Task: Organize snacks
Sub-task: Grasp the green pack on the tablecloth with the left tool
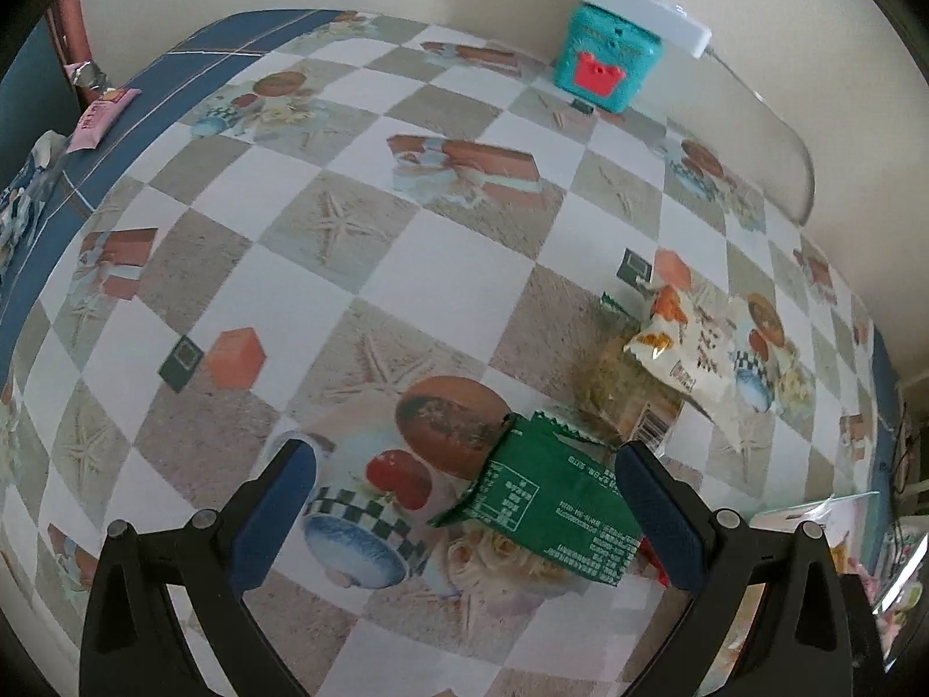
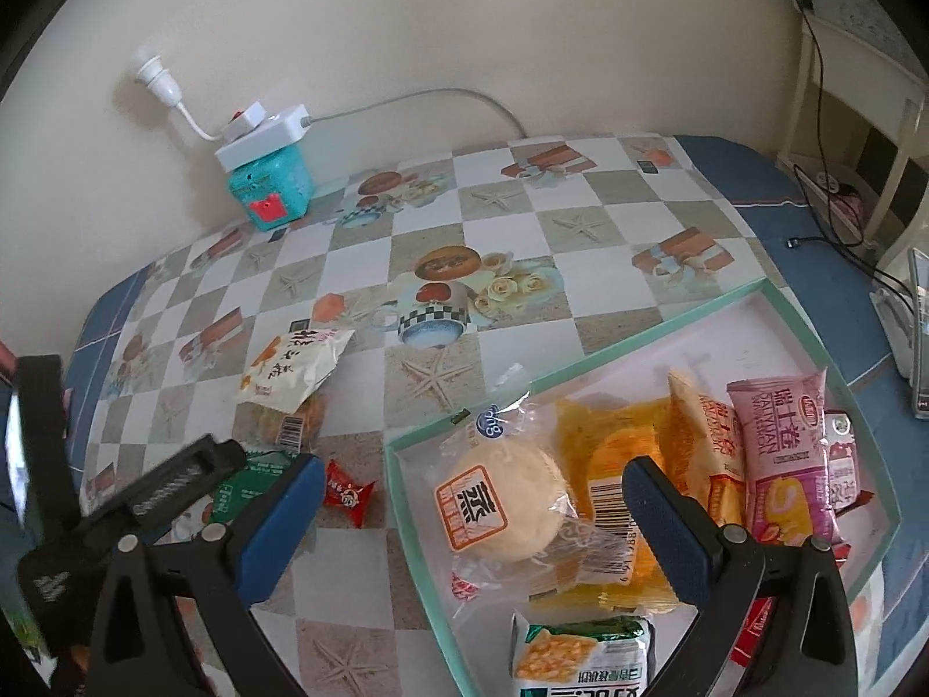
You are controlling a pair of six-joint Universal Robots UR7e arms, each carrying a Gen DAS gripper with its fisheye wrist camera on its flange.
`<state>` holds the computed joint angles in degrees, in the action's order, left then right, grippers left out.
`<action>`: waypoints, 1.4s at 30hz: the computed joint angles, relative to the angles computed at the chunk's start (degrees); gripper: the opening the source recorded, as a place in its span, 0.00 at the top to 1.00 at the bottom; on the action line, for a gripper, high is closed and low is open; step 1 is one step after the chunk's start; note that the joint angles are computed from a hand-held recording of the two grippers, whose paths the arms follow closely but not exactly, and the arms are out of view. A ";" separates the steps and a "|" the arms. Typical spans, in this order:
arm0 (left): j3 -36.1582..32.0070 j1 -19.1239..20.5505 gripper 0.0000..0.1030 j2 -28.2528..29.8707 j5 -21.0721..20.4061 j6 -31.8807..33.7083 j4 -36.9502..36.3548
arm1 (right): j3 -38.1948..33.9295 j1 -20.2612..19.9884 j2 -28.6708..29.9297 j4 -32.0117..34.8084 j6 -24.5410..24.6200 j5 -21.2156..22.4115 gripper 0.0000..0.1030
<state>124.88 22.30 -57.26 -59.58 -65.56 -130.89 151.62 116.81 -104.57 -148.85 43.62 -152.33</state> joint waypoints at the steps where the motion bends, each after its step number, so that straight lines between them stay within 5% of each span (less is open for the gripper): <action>1: -0.24 0.12 0.00 0.51 -0.25 0.24 0.07 | -0.02 0.11 -0.14 0.36 0.16 -0.11 0.00; 14: -1.04 0.28 0.00 -0.81 -3.08 2.36 4.30 | -0.07 0.20 -0.10 0.70 0.33 -0.09 0.00; 17: -0.90 -0.10 0.00 -1.59 -1.06 0.46 6.03 | 0.05 0.33 -0.56 0.90 0.74 -0.03 0.00; 22: 0.46 0.22 0.00 -0.76 -2.06 2.15 -2.77 | 0.24 0.41 -2.26 2.09 1.15 -0.37 0.00; 29: -0.89 0.21 0.00 3.76 -0.71 1.71 -4.42 | 0.31 0.37 -3.75 4.06 1.81 -1.14 0.00; 42: -1.34 0.03 0.00 0.21 -3.19 1.75 5.96 | 0.56 -0.15 -2.32 1.61 0.14 -0.25 0.00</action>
<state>123.53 22.33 -57.05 -62.77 -63.81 -124.93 152.17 116.66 -106.89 -147.24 43.76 -152.58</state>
